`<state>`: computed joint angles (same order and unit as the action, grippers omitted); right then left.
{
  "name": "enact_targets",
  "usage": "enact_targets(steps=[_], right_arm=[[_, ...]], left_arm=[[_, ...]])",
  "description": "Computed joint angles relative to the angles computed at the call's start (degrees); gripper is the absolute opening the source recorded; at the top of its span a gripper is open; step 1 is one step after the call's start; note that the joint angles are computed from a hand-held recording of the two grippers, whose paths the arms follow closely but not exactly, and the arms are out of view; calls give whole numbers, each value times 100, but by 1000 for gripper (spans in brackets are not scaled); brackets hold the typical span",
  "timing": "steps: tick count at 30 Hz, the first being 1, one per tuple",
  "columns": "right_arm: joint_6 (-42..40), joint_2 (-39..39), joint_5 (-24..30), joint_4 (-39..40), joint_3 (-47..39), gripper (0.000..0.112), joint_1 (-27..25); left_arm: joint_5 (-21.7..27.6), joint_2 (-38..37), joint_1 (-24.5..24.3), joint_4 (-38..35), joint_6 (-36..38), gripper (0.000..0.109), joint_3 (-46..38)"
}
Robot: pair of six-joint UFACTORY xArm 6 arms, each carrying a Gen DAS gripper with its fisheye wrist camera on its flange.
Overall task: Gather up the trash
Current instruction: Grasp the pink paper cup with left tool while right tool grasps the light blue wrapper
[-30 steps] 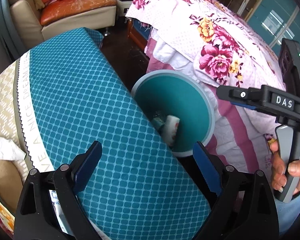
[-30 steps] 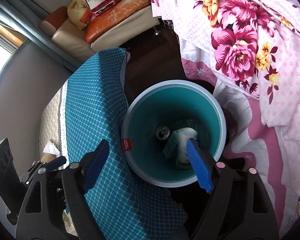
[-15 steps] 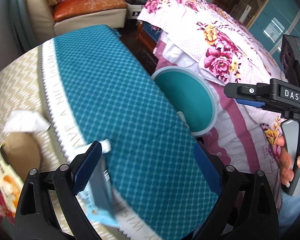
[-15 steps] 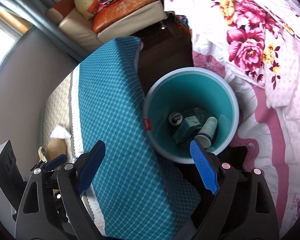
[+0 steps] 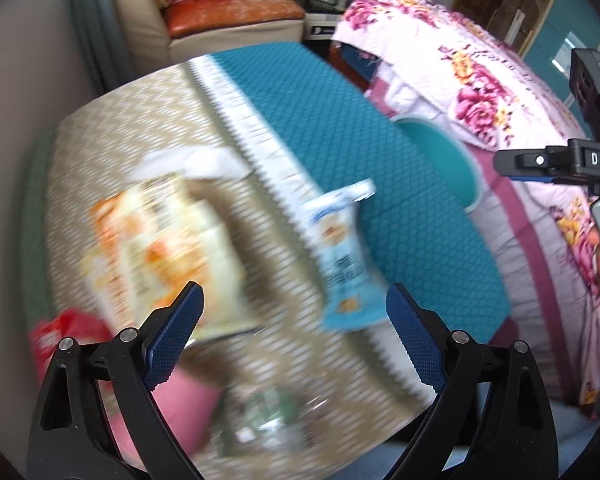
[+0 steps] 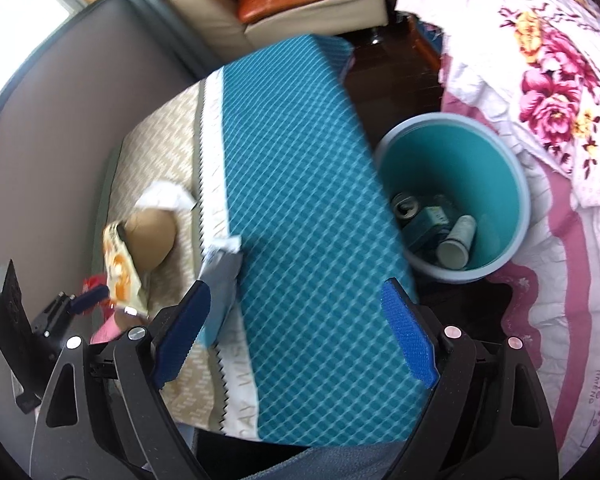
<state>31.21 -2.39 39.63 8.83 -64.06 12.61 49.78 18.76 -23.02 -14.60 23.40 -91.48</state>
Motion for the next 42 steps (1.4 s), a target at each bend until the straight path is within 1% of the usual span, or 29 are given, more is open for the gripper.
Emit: enact_targets(steps=[5,8,12,16,21,25,28,29,30,34,38,39,40,41,42], right_arm=[[30,223,166,-18,-217,83,278],[57,338,247,-41,-313,83,427],[45,538,329,39,-448,83,560],[31,781,460,94,-645,83,667],[24,1137,571,101,-972,83,742],[50,1486,508,98,-1261,83,782],[8,1812,515,151,-1547,83,825],[-24,1913,534,170,-1642,83,840],[-40,2030,540,158,-1749,83,867],[46,2394,613,-106,-2118,83,967],[140,2671,666,-356,-2417,83,1050],[153,2739,661,-431,-2486,81,1075],[173,2794,670,-500,-2545,75,1093],[197,2858,701,-578,-2618,71,1118],[165,2916,719,-602,-2669,62,1138]], left_arm=[[-178,-426,369,327,226,93,631],[-220,-540,552,506,364,93,864],[-97,-490,771,592,517,93,927],[-30,-417,877,648,607,93,955],[66,-273,927,540,756,93,941],[46,-185,930,461,819,93,987],[95,-99,979,97,933,92,933],[91,-89,997,-30,963,87,938],[97,-82,1023,-107,992,86,938],[-43,-190,1073,-268,1087,83,1112],[-44,-283,1075,-352,1063,83,1204],[-32,-300,1084,-365,1035,83,1214],[-7,-309,1109,-382,1035,83,1207],[2,-319,1126,-397,1016,83,1204],[7,-313,1132,-408,995,83,1190]])
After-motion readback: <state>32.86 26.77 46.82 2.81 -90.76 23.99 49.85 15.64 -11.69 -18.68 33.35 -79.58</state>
